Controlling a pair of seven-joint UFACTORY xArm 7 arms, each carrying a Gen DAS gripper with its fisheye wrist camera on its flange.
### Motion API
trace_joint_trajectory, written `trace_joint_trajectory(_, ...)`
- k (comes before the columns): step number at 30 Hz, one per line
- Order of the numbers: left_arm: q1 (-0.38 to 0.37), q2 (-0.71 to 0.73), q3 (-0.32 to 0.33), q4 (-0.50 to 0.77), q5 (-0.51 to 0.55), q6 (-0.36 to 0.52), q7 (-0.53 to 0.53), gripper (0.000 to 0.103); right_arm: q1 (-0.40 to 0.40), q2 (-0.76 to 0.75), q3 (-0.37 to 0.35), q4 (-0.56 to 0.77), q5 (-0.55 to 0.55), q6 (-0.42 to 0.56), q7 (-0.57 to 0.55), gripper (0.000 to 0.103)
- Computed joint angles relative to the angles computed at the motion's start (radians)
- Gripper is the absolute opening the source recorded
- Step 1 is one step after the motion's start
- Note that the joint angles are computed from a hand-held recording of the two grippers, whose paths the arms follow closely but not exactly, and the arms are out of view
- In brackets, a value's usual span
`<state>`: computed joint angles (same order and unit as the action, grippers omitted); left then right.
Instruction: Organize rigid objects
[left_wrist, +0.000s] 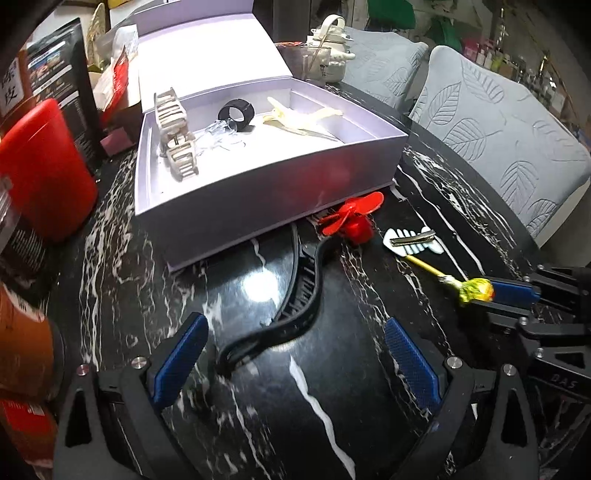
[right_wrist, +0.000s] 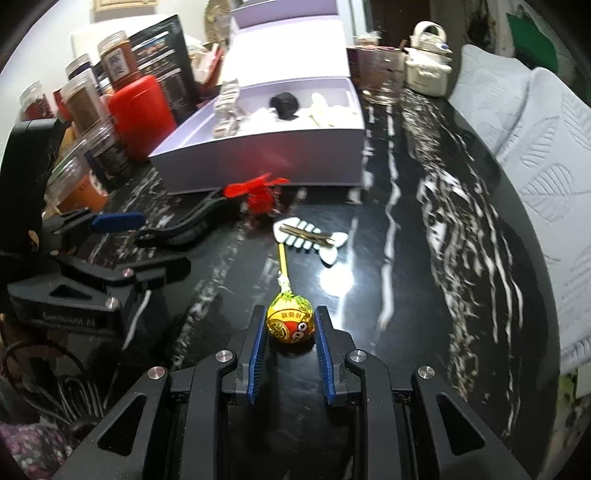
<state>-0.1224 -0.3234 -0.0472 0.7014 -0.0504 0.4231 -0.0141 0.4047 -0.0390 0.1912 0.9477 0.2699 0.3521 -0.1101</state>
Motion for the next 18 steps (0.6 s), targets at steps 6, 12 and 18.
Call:
trace_joint_trajectory(6,0.006,0.052,-0.007,0.024,0.016,-0.015,-0.003,0.069,-0.001,0.01,0.001,0.002,-0.004,-0.005,0.0,0.026)
trace_joint_trajectory(12,-0.011,0.055,0.005,0.023,-0.006,-0.042,0.03,0.022,-0.001,0.018,0.001,0.008,0.028,-0.012,-0.021,0.029)
trace_joint_trajectory(18,-0.038,0.046,0.012,0.01,-0.057,-0.037,0.075,0.02,-0.003,0.019,0.005,0.003,-0.004,-0.027,0.011,0.039)
